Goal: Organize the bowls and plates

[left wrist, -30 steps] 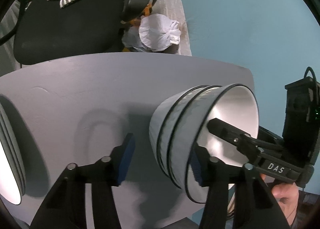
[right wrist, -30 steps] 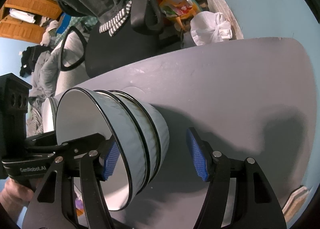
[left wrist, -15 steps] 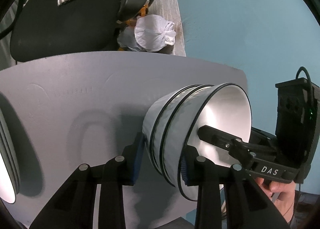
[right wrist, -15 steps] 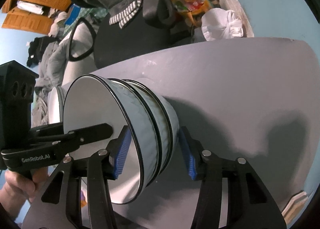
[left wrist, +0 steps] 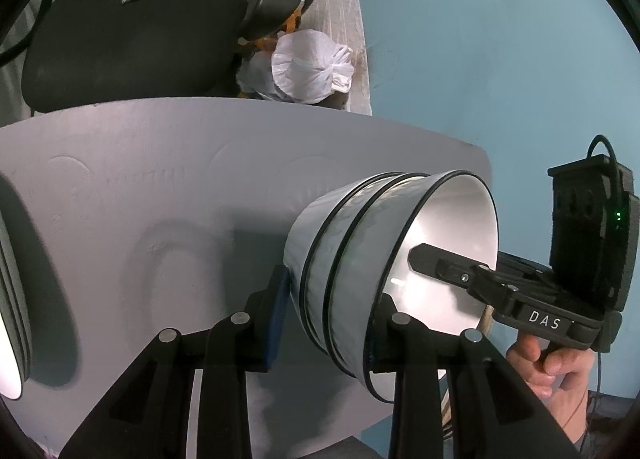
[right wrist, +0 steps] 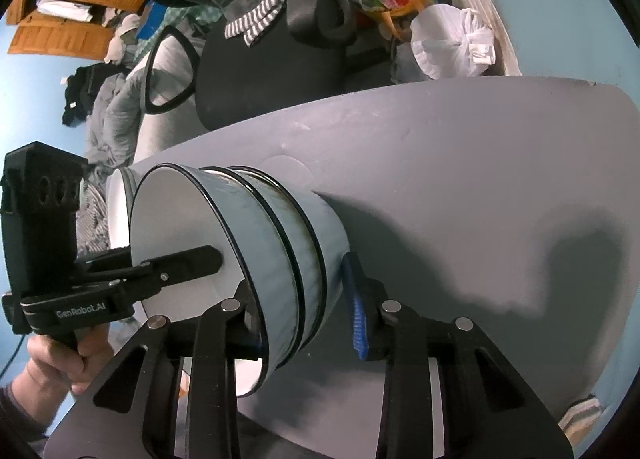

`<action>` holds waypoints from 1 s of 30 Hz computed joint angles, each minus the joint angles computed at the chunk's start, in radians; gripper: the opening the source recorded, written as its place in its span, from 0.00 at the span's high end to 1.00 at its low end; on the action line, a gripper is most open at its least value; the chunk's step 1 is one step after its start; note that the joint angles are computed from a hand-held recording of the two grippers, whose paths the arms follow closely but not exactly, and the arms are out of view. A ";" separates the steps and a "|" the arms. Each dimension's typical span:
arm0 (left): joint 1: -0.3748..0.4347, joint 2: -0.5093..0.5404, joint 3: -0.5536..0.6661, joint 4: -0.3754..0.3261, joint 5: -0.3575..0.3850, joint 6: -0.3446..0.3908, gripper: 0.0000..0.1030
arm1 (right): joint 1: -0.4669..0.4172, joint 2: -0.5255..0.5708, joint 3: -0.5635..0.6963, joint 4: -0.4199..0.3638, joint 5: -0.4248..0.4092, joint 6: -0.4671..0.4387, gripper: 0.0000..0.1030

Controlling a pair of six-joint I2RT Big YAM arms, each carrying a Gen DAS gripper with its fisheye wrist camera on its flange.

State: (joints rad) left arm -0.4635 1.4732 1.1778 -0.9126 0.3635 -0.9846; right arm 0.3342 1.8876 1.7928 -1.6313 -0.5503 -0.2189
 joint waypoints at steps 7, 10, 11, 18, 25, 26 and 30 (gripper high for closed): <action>-0.025 -0.002 0.024 -0.057 -0.026 0.001 0.71 | 0.007 -0.010 -0.004 0.008 0.019 0.059 0.74; -0.025 -0.019 0.011 -0.066 -0.024 -0.008 0.71 | 0.016 -0.015 -0.009 -0.001 0.029 0.060 0.75; -0.025 -0.024 0.005 -0.063 -0.025 -0.012 0.71 | 0.019 -0.019 -0.015 -0.004 0.031 0.060 0.75; -0.030 -0.077 -0.036 -0.087 -0.038 -0.010 0.71 | 0.044 -0.052 -0.065 0.006 0.026 0.084 0.76; -0.022 -0.139 -0.088 -0.092 -0.048 -0.018 0.72 | 0.075 -0.079 -0.096 0.016 0.020 0.116 0.77; -0.022 -0.147 -0.094 -0.093 -0.049 -0.019 0.72 | 0.080 -0.082 -0.098 0.018 0.022 0.117 0.77; -0.020 -0.184 -0.122 -0.107 -0.058 -0.020 0.72 | 0.101 -0.090 -0.101 0.022 0.027 0.128 0.77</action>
State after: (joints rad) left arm -0.4834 1.2888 1.0560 -1.0199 0.3058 -1.0041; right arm 0.4355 1.7976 1.6920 -1.6089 -0.5232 -0.0911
